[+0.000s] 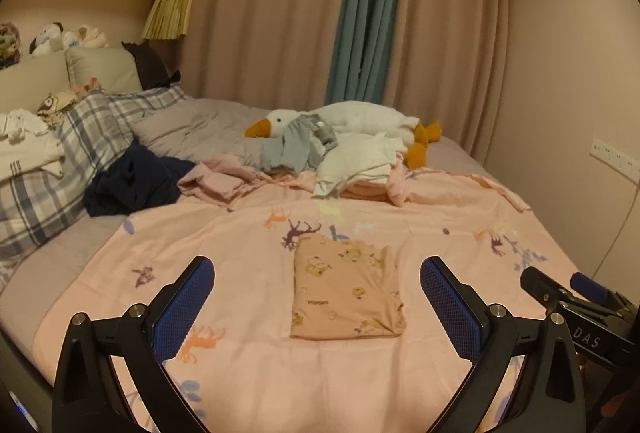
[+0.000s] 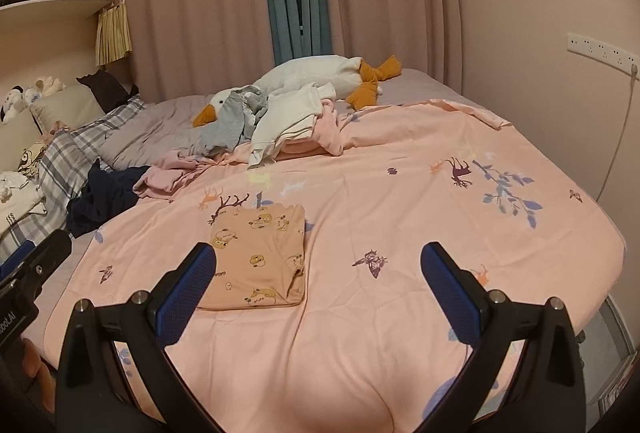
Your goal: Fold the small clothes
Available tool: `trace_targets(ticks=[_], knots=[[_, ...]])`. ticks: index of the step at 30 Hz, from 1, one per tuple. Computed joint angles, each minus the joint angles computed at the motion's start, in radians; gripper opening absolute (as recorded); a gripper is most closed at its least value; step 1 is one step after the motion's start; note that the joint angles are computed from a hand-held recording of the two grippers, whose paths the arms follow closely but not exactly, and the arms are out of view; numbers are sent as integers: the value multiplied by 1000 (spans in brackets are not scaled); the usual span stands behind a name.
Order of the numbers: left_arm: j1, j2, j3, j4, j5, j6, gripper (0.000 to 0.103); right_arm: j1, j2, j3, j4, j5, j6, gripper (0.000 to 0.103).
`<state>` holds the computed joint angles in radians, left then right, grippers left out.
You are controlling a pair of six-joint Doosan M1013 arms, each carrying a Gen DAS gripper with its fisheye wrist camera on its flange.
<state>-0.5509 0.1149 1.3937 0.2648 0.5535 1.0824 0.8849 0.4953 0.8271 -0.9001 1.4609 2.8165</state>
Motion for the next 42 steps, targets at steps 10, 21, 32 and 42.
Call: trace_targets(ticks=[10,21,32,42], knots=[[-17,4,-8,61,22,-13,102,9,10,-15,-20,-2,-13,103],[-38,4,-8,96,50,-19,102,15,23,-35,-22,21,-42,103],[-37,2,-7,90,55,-21,102,21,29,-42,-36,32,-50,103],[-29,6,-12,57,63,17,102,14,29,-47,-22,39,-61,103]])
